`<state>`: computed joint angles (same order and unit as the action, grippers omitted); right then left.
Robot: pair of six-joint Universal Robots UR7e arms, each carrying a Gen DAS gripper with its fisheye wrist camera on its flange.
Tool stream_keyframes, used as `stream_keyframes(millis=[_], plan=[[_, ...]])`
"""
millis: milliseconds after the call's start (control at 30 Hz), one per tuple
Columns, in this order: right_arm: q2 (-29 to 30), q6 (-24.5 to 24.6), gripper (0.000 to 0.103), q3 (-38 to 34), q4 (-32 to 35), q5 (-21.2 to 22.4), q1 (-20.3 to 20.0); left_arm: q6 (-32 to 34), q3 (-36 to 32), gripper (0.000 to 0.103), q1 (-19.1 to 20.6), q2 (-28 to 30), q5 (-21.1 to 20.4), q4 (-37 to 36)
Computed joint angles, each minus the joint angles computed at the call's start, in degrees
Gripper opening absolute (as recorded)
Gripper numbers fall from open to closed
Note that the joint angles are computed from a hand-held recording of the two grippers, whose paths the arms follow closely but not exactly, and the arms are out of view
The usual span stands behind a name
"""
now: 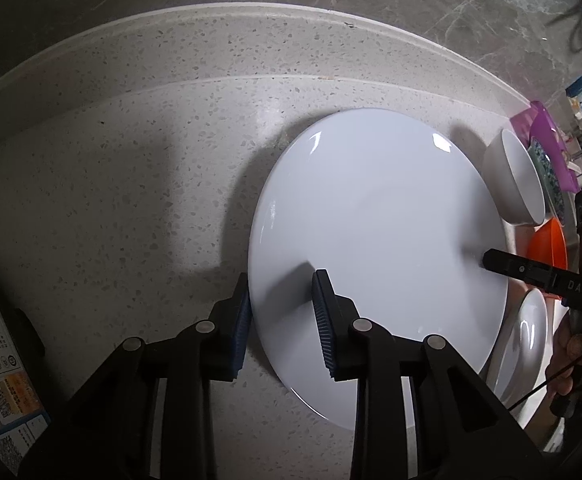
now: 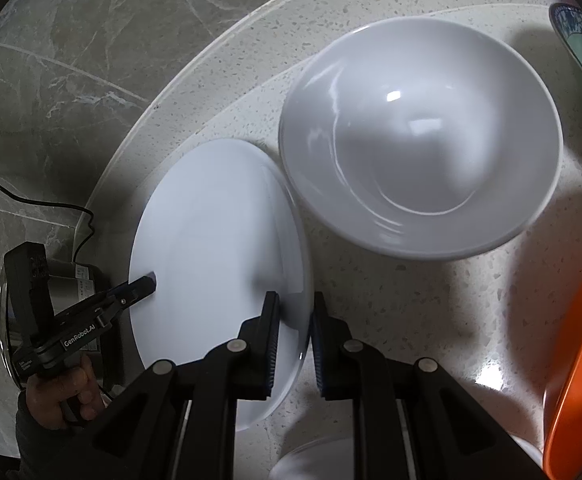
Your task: Organize plates and bowls
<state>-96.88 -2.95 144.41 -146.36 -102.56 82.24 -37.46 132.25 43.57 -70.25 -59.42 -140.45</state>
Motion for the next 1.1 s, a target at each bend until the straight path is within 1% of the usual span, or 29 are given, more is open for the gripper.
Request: stream_keyframes(millis=[200, 467, 667, 933, 1067, 1100], plan=[[-0.07, -0.53, 0.018, -0.13, -0.28, -0.21, 0.46, -0.68, 0.76, 0.026, -0.66, -0.11, 0.42, -0.93], [-0.94, -1.36, 0.018, 0.12, 0.25, -0.72, 1.65, -2.07, 2.19, 0.026, -3.16, -2.16, 1.85, 0.55], [-0.82, -1.15, 0.018, 0.62, -0.57, -0.89, 1.80, -2.38, 2.99, 0.026, -3.22, -3.05, 0.69, 0.70], [0.56, -0.90, 0.018, 0.73, -1.18, -1.37, 1.83, -2.40, 3.26, 0.026, -3.42, -2.32, 0.75, 1.01], [0.99, -0.41, 0.018, 0.32, -0.51, -0.91, 1.38, -2.91, 3.00, 0.026, -2.59, -1.89, -0.03, 0.18], [1.15, -0.48, 0.019, 0.22, -0.63, -1.00, 1.57, -3.19, 3.11, 0.026, -2.33, -1.99, -0.28, -0.34]])
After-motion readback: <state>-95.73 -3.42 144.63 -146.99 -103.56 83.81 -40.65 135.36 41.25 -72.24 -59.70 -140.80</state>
